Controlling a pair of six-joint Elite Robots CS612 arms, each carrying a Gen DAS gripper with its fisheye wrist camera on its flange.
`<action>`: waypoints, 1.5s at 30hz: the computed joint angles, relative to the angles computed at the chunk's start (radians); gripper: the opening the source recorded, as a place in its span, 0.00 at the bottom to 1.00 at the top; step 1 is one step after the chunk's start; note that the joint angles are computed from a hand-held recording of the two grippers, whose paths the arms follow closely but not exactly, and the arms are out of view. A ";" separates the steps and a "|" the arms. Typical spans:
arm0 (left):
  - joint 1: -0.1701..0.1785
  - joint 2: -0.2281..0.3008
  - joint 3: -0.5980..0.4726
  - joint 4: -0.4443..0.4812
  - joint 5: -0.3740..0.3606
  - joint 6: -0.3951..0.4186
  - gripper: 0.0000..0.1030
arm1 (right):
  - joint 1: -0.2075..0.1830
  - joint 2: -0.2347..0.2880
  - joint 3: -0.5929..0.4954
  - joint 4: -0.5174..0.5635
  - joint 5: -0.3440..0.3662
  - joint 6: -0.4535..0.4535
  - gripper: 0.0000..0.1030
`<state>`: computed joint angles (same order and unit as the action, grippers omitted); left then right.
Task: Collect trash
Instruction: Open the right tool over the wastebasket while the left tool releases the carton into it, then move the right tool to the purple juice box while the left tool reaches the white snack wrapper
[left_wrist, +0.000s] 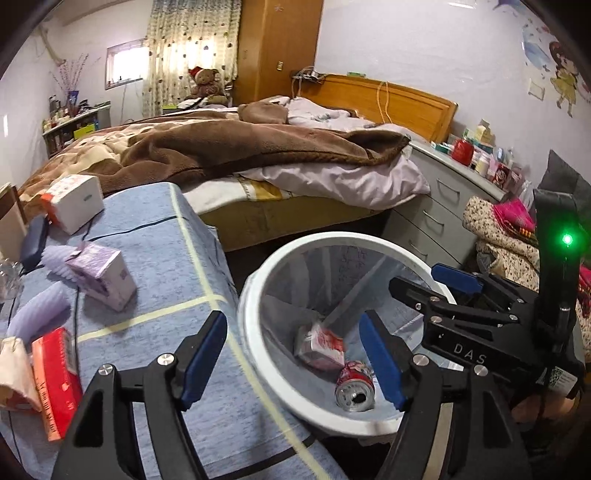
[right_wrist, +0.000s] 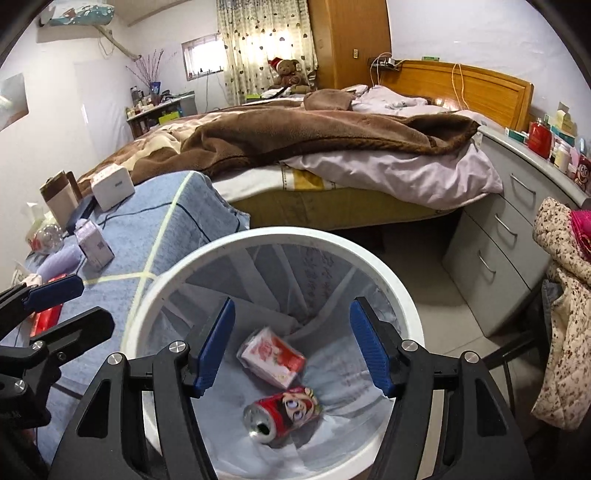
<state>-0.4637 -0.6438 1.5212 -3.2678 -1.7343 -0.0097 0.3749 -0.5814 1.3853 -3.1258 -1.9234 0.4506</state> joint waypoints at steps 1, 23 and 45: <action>0.004 -0.002 0.004 -0.007 0.000 -0.006 0.75 | 0.002 0.004 -0.009 0.000 -0.003 -0.004 0.64; 0.109 -0.054 0.121 -0.181 0.188 -0.125 0.77 | 0.058 0.088 -0.178 -0.080 0.070 -0.117 0.65; 0.231 -0.023 0.056 -0.045 0.251 -0.200 0.77 | 0.062 0.267 -0.565 0.161 0.239 -0.347 0.76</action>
<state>-0.2323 -0.6668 1.5768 -3.3130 -1.4836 -0.2096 0.4372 -0.3145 0.8198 -2.9652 -1.6847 0.1035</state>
